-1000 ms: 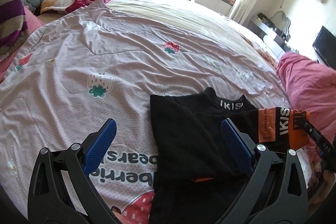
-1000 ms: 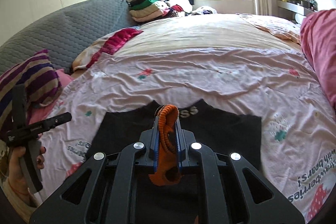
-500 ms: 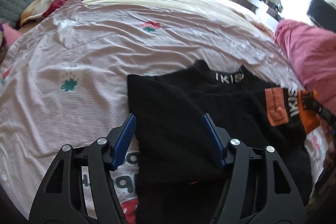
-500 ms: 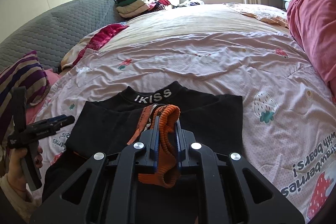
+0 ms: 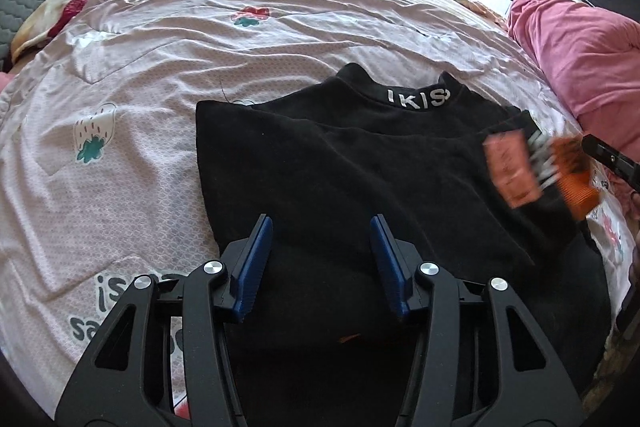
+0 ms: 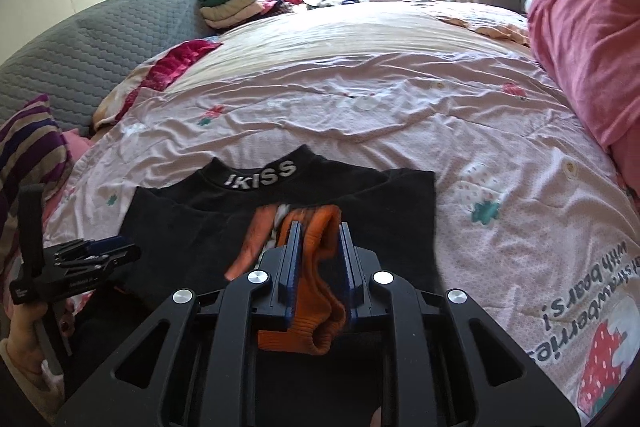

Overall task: Fold small clothes
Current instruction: 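Lift and shift the held cuff toward the collar with the right tool, then lower the orange cuff onto the shirt body and open the right tool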

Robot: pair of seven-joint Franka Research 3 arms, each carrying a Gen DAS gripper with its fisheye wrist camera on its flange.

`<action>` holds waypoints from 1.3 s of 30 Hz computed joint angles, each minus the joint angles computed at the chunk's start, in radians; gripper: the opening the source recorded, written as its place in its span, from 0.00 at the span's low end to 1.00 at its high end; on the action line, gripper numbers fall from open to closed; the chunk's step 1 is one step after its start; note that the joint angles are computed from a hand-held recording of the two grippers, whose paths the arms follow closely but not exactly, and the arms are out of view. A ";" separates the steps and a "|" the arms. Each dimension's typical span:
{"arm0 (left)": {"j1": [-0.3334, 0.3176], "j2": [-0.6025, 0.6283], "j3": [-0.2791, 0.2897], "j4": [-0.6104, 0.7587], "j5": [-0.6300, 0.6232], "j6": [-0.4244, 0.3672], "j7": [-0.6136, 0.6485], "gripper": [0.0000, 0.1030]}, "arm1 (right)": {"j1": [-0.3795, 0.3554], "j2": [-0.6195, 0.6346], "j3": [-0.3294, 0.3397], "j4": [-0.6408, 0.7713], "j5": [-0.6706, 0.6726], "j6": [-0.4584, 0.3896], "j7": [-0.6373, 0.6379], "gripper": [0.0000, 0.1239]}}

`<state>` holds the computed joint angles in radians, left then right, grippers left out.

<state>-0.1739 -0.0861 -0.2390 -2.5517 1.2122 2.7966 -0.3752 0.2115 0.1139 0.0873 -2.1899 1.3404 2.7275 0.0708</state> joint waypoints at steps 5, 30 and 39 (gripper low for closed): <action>-0.006 0.006 -0.001 0.003 -0.036 -0.004 0.042 0.39 | 0.009 -0.002 0.006 -0.019 -0.020 0.013 -0.010 0.17; -0.025 0.015 -0.006 -0.013 -0.207 0.004 0.179 0.34 | 0.009 0.085 0.049 -0.050 -0.402 0.066 0.260 0.35; -0.025 0.012 -0.010 -0.015 -0.206 0.001 0.173 0.34 | -0.002 0.075 0.049 -0.048 -0.392 0.039 0.261 0.38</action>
<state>-0.1985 -0.0741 -0.2487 -2.5664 1.0057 2.7978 -0.2017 0.2097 0.1891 0.1362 -2.2381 0.9485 2.7669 0.3316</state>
